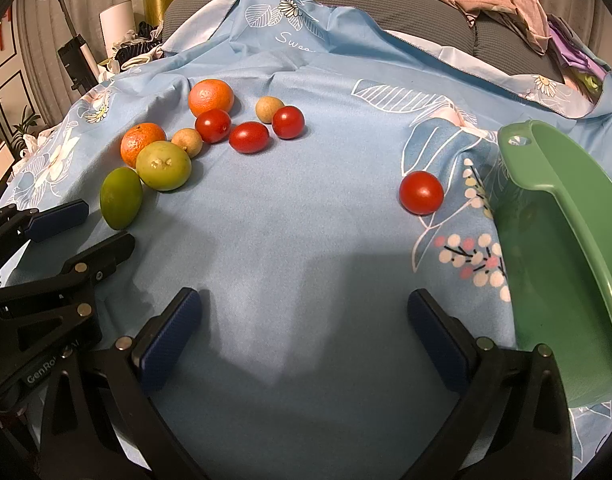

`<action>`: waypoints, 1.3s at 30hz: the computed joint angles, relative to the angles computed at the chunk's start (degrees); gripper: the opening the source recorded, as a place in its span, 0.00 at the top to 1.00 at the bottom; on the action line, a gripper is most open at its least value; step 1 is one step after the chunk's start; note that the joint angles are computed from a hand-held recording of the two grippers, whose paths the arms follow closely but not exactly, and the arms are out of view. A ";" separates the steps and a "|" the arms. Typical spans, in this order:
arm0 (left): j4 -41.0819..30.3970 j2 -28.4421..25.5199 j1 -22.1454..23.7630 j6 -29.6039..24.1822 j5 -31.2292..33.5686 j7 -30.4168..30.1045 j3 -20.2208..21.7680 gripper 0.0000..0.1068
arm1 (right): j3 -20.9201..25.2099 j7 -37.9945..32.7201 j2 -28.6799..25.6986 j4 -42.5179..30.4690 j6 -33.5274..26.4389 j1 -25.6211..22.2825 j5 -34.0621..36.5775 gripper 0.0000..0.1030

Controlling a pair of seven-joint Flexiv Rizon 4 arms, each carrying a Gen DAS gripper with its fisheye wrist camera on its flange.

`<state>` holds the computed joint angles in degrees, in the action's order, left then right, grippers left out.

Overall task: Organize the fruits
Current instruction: 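Move both tools toward the cluster of fruits on the cloth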

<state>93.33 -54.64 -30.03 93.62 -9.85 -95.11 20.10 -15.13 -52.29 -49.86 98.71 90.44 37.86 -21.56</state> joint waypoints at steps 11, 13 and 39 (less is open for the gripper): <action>1.23 1.84 1.92 -1.37 0.83 -0.07 -2.34 0.50 | 4.40 -0.49 0.76 -2.02 -5.87 -3.09 -0.45 0.01; 2.60 2.78 2.78 0.33 1.08 -0.34 -3.44 0.50 | 10.98 -2.20 2.10 -2.46 -8.97 -7.72 0.35 0.01; 9.90 8.82 15.86 7.30 -3.64 2.93 -21.08 0.52 | 15.13 -2.00 4.77 0.51 0.95 -11.10 5.40 0.31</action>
